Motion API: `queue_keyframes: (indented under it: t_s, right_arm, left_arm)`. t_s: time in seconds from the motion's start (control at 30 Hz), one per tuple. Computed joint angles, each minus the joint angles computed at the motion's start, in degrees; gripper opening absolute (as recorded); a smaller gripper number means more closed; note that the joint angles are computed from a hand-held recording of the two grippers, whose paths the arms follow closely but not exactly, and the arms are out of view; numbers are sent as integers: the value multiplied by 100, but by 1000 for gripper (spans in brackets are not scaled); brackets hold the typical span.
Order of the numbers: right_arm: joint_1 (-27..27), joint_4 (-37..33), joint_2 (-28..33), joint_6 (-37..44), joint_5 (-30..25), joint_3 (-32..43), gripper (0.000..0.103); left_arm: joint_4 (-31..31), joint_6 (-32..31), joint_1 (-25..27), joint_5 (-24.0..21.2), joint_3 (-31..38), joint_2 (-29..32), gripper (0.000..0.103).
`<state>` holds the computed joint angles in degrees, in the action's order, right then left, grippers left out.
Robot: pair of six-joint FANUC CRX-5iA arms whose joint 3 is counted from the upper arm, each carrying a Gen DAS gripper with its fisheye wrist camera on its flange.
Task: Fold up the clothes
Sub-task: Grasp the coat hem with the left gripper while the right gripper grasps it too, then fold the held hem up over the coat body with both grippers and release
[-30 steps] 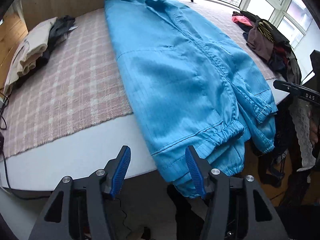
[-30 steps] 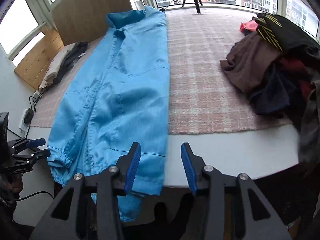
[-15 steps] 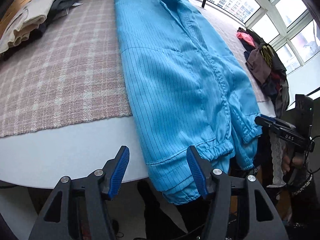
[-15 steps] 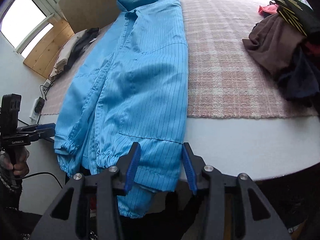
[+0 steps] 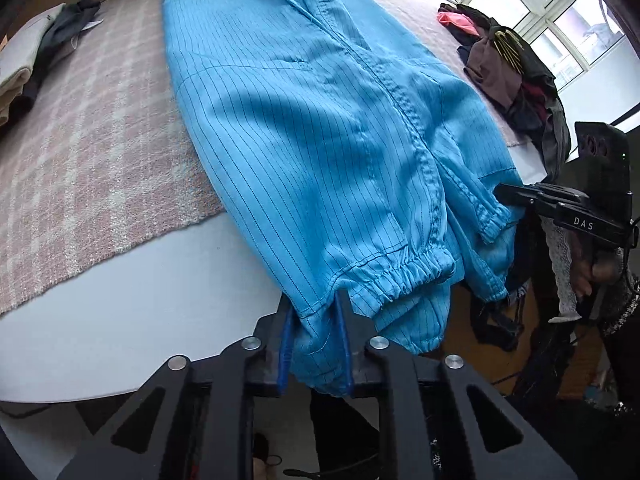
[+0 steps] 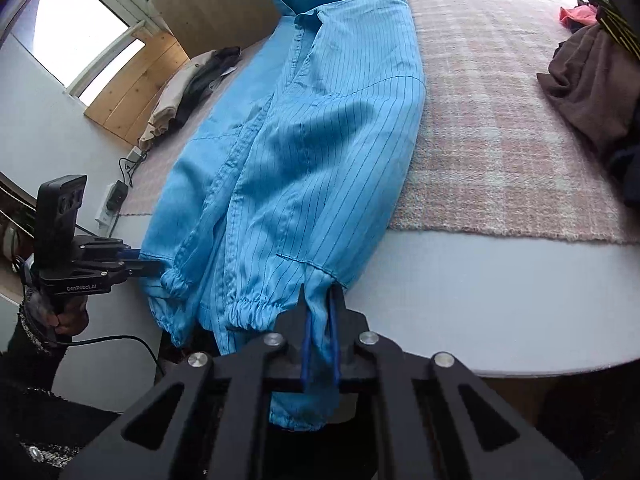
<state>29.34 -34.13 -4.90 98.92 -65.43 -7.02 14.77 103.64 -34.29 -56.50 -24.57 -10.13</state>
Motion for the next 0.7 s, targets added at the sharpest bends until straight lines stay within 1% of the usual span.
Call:
queue_keyframes:
  t_s: [0.07,0.2,0.27,0.33,0.43,0.47,0.53,0.6,0.67,0.7]
  right_arm:
    - [-320,-547,118,113,-271,199,5]
    - [-913,-1565,375,216,-841,758,5]
    - [-1180,-2109,526,281,-1094,1098,5]
    - [-1338,-2475,766,244,-1285,1532,5]
    - [-1497,-2962,1360,73,-1508,2396,5]
    - [-1518,-3060,1590,1,-1541,2720,5]
    - [-1405,-2958,2127,-212,-1536,3471,5]
    - [-1265,-2621,2714,-604,-1543,4254,5]
    - [-1158,-2312,3368,-1060,-1692,5082,5]
    - [-1106,-2140,3714,-1326,-1821,5527,5]
  left_arm:
    - [553,-303,211,184,-265,-205,9]
    - [1442,-768,641,344,-555,-544,7]
    - [1696,-917,785,391,-443,-531,7]
    - [1832,-1050,950,419,-222,-440,7]
    - [2082,-1313,1190,551,117,-222,7]
    - [2100,-1324,1211,685,342,21,7]
    - [1801,-1114,1317,778,881,456,7]
    - [1463,-822,1434,869,1402,916,5]
    - [969,-305,1604,811,1900,1337,5]
    - [647,-111,1655,693,2191,1575,5]
